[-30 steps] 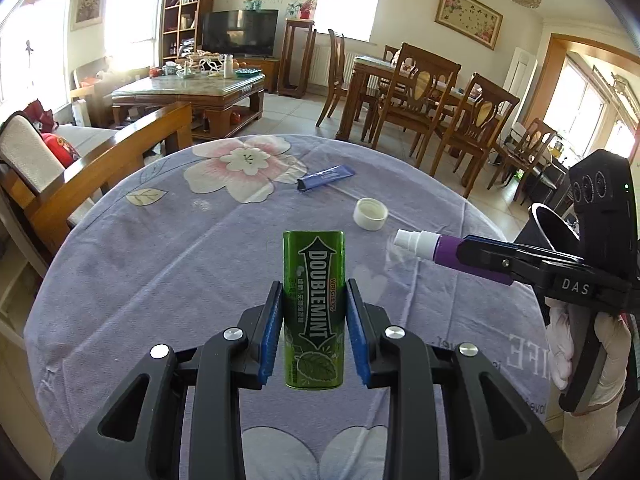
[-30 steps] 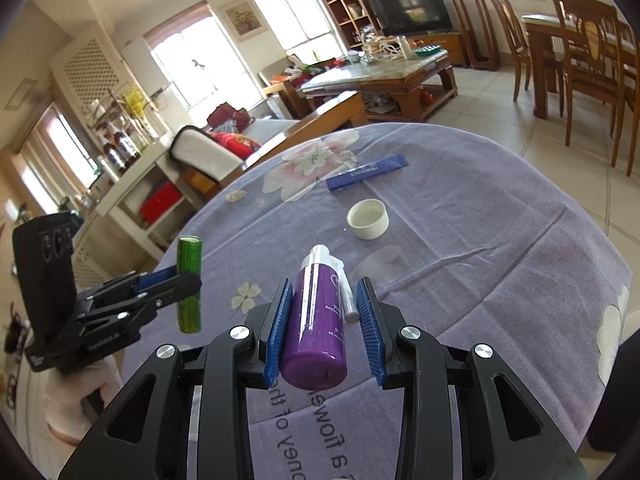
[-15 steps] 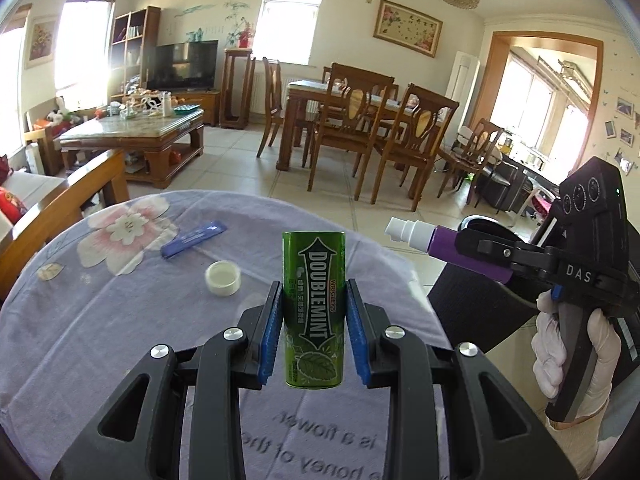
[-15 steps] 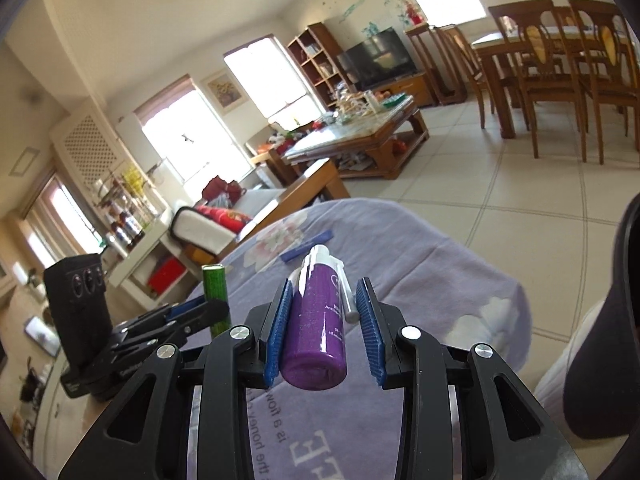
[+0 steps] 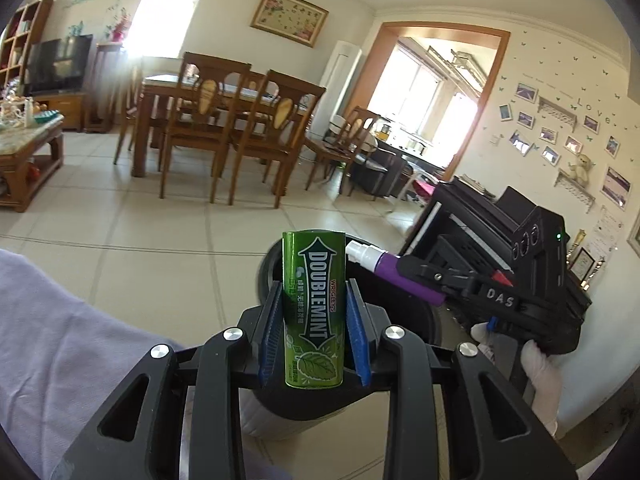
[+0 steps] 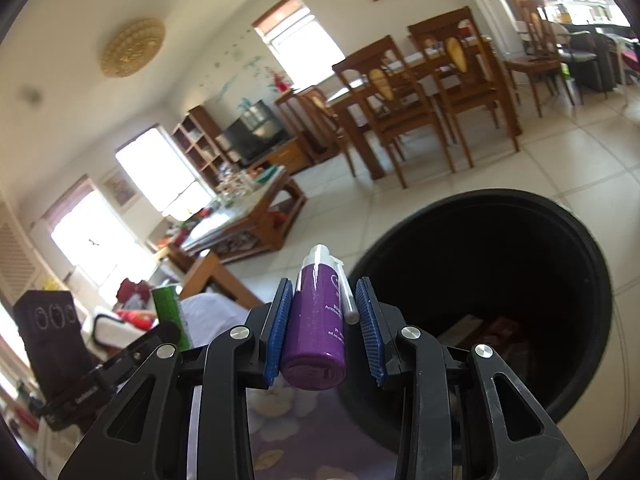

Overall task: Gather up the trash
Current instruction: 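Carry the gum box and spray bottle over the black bin with both tools, then open both tools to drop the gum box and spray bottle into the bin, then grasp the blue sachet with the left tool while the right tool grasps the white lid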

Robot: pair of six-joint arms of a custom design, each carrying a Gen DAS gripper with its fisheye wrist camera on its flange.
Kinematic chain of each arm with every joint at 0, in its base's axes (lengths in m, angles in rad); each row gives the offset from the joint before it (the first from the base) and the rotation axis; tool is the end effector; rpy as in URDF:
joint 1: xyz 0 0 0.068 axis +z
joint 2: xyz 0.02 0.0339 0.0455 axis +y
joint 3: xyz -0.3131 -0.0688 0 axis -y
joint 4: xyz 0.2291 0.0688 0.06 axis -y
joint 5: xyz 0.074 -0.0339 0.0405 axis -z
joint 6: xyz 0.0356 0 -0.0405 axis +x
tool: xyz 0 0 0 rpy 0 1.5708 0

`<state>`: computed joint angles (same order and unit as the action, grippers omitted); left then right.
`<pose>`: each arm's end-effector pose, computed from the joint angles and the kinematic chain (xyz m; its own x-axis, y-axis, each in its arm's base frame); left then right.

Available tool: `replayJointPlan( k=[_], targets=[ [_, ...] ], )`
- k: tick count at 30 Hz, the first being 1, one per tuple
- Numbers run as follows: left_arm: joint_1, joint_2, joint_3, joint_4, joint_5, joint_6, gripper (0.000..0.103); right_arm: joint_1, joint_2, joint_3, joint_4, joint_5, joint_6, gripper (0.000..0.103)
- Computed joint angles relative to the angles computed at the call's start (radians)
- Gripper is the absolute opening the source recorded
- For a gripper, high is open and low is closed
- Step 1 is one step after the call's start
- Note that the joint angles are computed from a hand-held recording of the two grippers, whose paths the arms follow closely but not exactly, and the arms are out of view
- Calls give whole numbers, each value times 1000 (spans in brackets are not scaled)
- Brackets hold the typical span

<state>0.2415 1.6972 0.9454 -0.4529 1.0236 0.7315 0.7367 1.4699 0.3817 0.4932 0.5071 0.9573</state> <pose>0.2995 0.0424 0.2251 -0.5595 0.2201 -0.7990 0.7339 0.5795 -0.3543 0.1857 0.1451 0.1910 -0.4757 0.5335 -0.6994 0.1728 0.8362 0.5204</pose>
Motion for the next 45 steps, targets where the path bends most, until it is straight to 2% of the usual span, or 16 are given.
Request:
replayJointPlan(
  k=[3,6,9,13,18,22,26,28,29,30,33,34,37,39,43,45],
  targets=[
    [-148,19,-57,169,-62,-138,31,-84,9,-100,87,-48,28,34],
    [-274,76,-78,288,-131,-233,31,-143,47,-150,140,-69,42,34],
    [-340,131,-79,338,-194,-254,31,-188,99,-203,237,-107,52,34],
    [-387,173,-105,405,-257,-275,31,-213,169,-214,286,-113,61,34],
    [-397,167,-124,415,-298,-267,31,-244,232,-221,354,-142,62,34],
    [-428,157,-142,451,-348,-289,31,-235,235,-182,288,-113,76,34],
    [-456,143,-161,480,-407,-302,32,-232,231,-190,274,-98,96,35],
    [-461,129,-177,493,-432,-300,33,-240,232,-209,301,-104,107,52],
    [-462,125,-179,496,-436,-296,33,-239,230,-219,314,-99,109,64],
    [-461,114,-186,496,-439,-291,33,-234,228,-225,320,-92,111,67],
    [-452,93,-199,500,-440,-280,33,-223,218,-248,351,-75,114,67],
    [-447,83,-205,501,-439,-276,35,-215,217,-256,366,-67,117,67],
    [-425,45,-230,518,-432,-273,54,-196,225,-304,467,-54,118,67],
    [-398,13,-254,533,-418,-258,57,-179,221,-303,473,-36,113,67],
    [-318,-35,-253,480,-376,-217,57,-112,190,-278,433,24,91,67],
    [-264,-61,-251,452,-364,-188,66,-79,188,-247,402,42,73,67]
  ],
)
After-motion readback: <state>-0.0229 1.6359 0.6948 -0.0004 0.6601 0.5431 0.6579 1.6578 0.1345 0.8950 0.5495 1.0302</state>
